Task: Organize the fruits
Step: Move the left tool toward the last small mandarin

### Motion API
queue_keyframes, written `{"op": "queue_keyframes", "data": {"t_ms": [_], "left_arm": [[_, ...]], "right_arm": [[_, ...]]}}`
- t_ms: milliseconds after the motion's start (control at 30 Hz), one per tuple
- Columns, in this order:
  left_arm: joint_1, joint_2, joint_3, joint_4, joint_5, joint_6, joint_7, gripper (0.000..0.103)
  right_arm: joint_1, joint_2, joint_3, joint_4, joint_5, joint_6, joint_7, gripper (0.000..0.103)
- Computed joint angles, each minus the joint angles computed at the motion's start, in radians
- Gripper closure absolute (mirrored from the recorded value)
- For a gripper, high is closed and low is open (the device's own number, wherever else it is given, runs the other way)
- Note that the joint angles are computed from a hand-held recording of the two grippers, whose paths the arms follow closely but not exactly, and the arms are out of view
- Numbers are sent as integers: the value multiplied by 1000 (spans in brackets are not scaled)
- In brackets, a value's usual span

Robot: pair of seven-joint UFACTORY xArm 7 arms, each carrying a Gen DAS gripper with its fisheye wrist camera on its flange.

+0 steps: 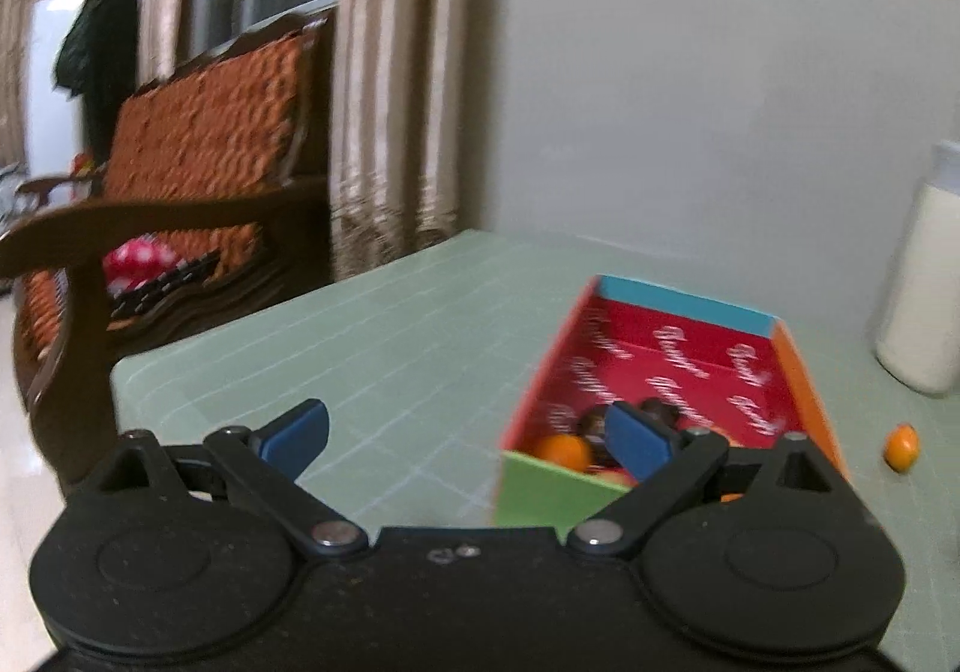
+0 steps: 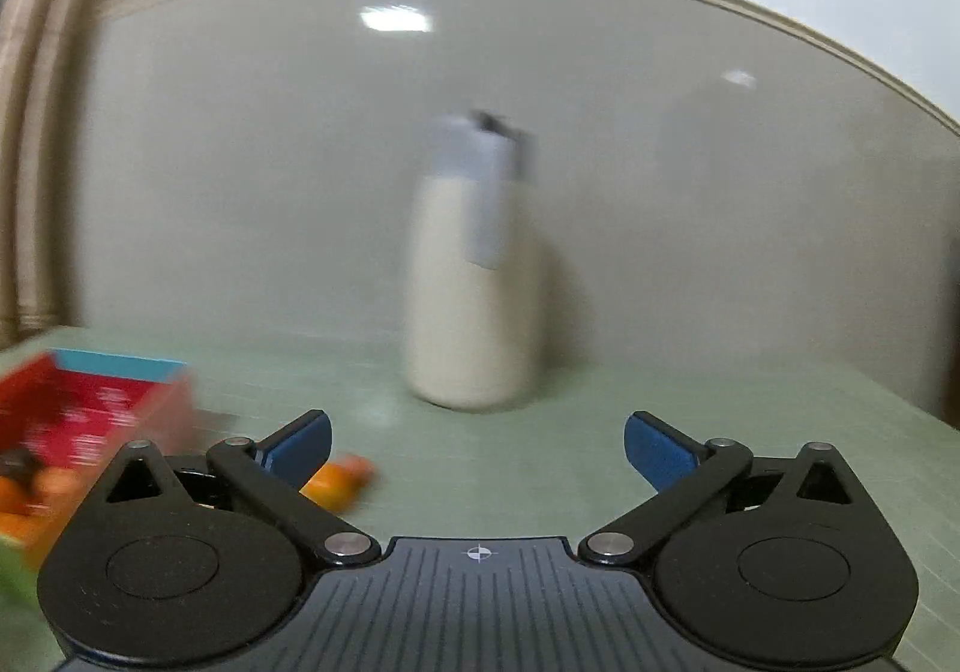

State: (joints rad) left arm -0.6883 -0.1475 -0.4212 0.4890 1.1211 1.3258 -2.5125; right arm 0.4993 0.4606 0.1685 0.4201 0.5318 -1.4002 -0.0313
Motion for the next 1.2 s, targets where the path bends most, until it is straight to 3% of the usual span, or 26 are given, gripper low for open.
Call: {"op": "queue_keyframes", "data": {"t_ms": [167, 433, 633, 833, 967, 1200], "left_arm": [[-6, 67, 10, 62, 79, -6, 46, 10], [-34, 153, 36, 179, 209, -41, 174, 10], [-17, 223, 87, 286, 345, -210, 254, 10], [9, 365, 158, 444, 435, -402, 338, 11], [24, 448, 206, 530, 480, -507, 381, 15], [27, 545, 263, 630, 461, -598, 457, 24]], "right_arm": [[-18, 54, -14, 26, 130, -13, 31, 0], [-54, 84, -38, 4, 184, -100, 75, 0], [-74, 100, -42, 1, 264, -137, 74, 0], [-76, 146, -35, 30, 420, -212, 79, 0], [-101, 140, -45, 9, 380, -212, 92, 0], [-142, 111, -58, -13, 299, -163, 111, 0]]}}
